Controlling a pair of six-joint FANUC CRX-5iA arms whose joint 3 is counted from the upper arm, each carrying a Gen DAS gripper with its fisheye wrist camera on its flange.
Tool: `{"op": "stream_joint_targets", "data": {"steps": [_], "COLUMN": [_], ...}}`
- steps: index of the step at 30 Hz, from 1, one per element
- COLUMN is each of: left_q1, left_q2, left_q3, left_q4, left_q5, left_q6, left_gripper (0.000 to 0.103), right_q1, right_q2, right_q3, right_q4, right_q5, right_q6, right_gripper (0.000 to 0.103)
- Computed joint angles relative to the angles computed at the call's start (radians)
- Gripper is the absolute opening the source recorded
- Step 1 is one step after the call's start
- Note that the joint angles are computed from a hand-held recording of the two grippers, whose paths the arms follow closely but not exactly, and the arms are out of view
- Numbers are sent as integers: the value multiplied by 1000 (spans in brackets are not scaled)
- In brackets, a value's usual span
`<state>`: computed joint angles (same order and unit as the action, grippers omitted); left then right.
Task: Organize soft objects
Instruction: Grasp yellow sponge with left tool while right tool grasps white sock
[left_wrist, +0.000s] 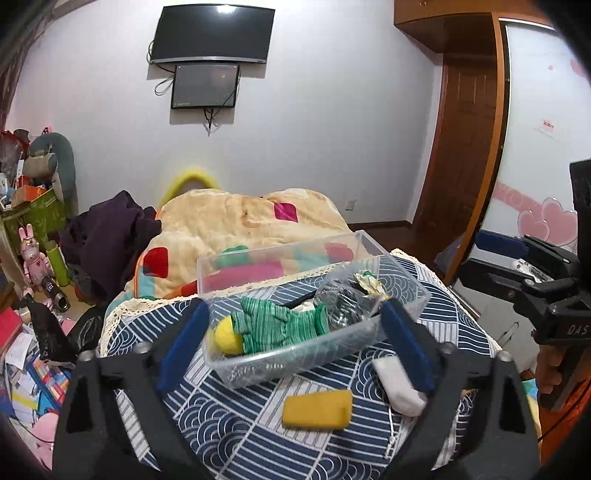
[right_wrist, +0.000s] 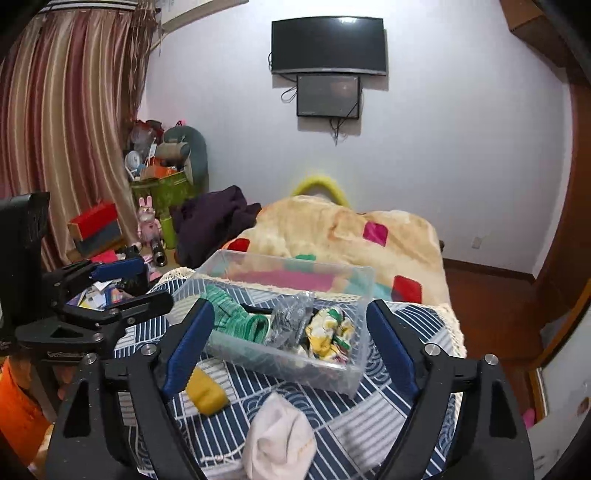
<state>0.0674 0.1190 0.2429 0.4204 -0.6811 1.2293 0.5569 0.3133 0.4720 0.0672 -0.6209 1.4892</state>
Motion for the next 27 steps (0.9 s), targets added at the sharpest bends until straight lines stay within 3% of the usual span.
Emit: {"op": "stream_joint_targets", "data": {"steps": [8,21,24,27], "left_q1": [-5,-25,-39,-50], "left_q2": [-47,14,37,50], "left_q3": [-80,-89,-75,-70], "left_q4": [-35,-89,-102,-108], "left_q5": [-30,-136,-142,-129], "left_q6": [15,82,84,83], "left_gripper": [99,99,99,98], "right_q1": [13,11,11,12], "right_q2": [-28,38,49,55], "right_q3": [-98,-89,-85,-83], "right_q4": [41,-30,-35,-32], "right_q5": [4,-136,-147,-160], "right_q6": [-50,-28,-19,-27], "right_gripper": [89,89,87,71]}}
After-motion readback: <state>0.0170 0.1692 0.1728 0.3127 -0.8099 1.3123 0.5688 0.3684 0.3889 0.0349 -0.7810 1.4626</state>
